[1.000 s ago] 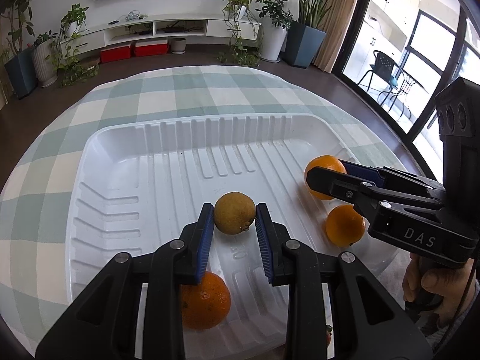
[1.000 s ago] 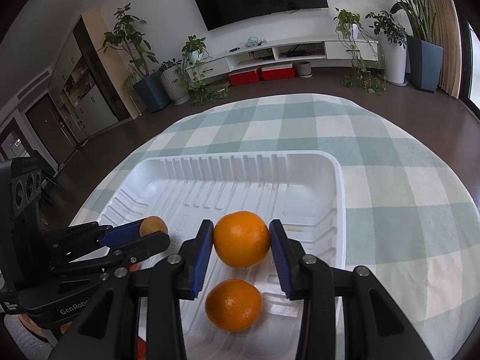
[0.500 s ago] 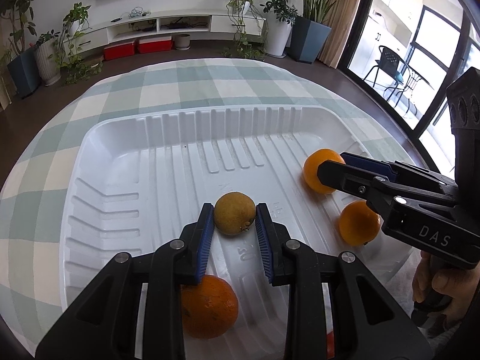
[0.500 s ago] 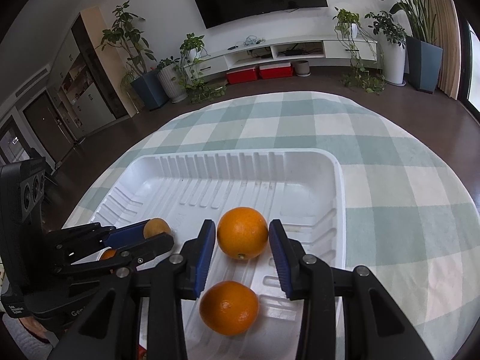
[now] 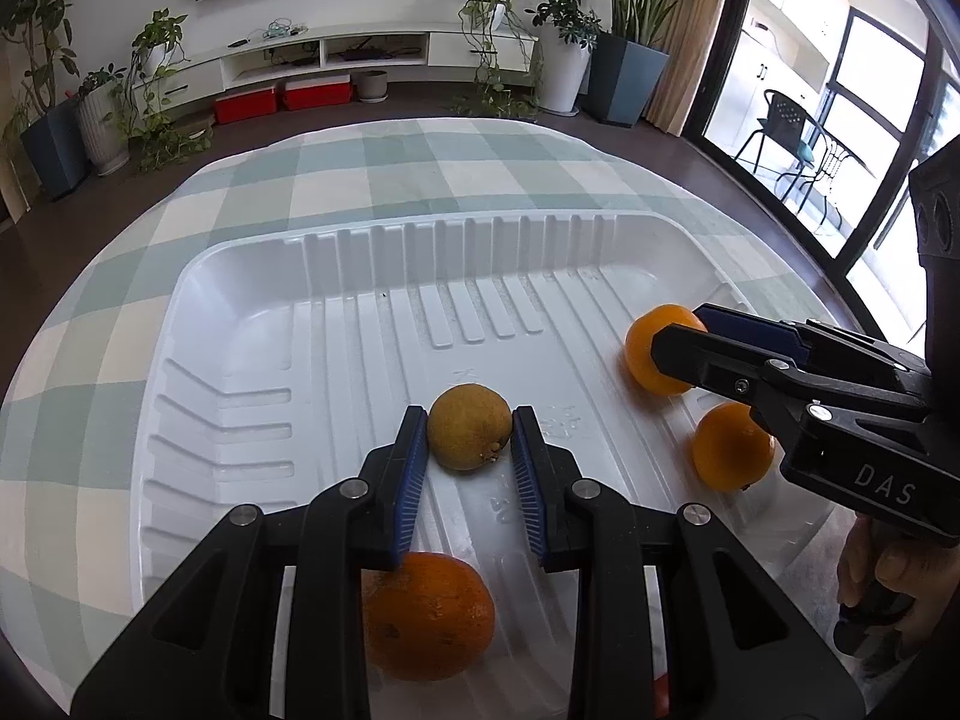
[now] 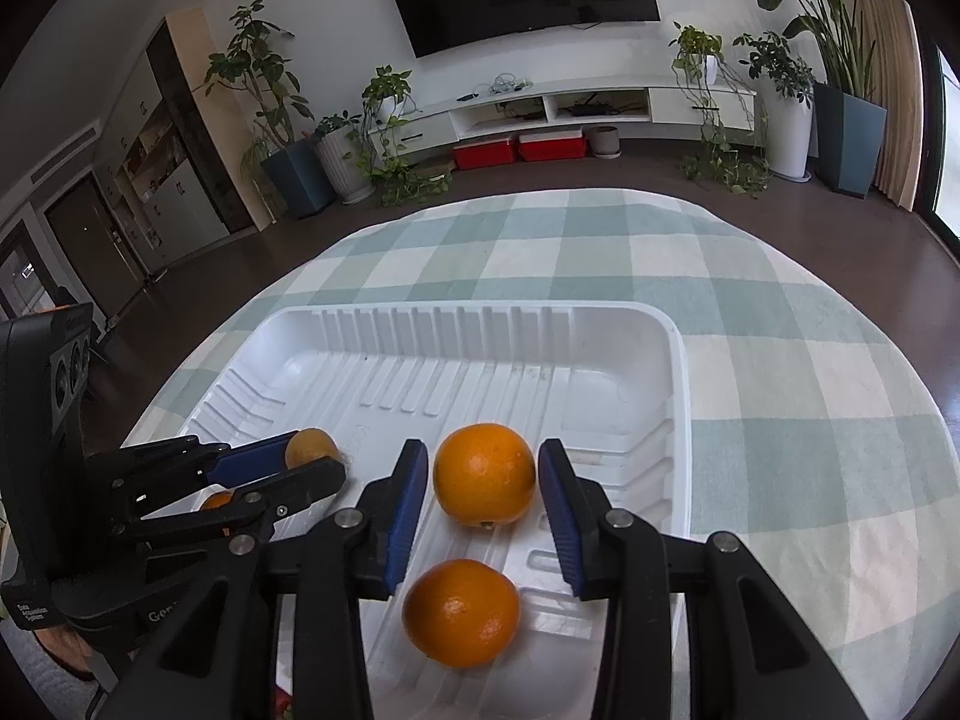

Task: Organize fruits
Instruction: 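Lower and release the kiwi into the tray while the right tool releases its orange there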

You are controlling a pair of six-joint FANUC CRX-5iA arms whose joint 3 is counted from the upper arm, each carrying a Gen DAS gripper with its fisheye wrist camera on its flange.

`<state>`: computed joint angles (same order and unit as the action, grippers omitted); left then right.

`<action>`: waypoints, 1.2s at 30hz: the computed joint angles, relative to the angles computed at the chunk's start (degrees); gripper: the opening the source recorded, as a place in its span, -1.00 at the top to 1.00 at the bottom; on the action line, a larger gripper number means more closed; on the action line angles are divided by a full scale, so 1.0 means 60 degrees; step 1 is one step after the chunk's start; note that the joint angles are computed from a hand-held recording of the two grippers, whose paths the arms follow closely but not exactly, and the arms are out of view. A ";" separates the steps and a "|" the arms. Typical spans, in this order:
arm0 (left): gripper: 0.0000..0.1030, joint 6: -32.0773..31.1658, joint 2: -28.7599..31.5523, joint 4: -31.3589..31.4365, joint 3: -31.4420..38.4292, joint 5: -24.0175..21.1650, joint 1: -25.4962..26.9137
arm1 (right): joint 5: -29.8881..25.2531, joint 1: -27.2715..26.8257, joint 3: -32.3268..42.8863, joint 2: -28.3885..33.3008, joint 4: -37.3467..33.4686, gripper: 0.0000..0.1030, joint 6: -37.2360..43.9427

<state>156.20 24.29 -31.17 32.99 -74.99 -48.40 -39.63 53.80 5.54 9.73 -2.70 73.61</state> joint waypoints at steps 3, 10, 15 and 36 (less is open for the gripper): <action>0.48 0.0024 -0.0003 -0.0068 0.0014 -0.0064 -0.0011 | 0.0053 0.0034 -0.0051 -0.0024 0.0137 0.14 -0.0107; 0.48 0.0200 -0.0144 -0.0092 -0.0131 -0.0055 -0.0005 | 0.0143 0.0104 -0.0183 -0.0141 0.0367 0.12 -0.0243; 0.48 0.0315 -0.0233 -0.0169 -0.0183 -0.0051 -0.0067 | 0.0279 0.0201 -0.0359 -0.0287 0.0668 0.12 -0.0433; 0.48 0.1075 -0.0714 -0.0862 -0.0346 -0.0471 -0.0729 | 0.1208 0.1119 -0.2081 -0.1702 0.2929 -0.05 -0.1941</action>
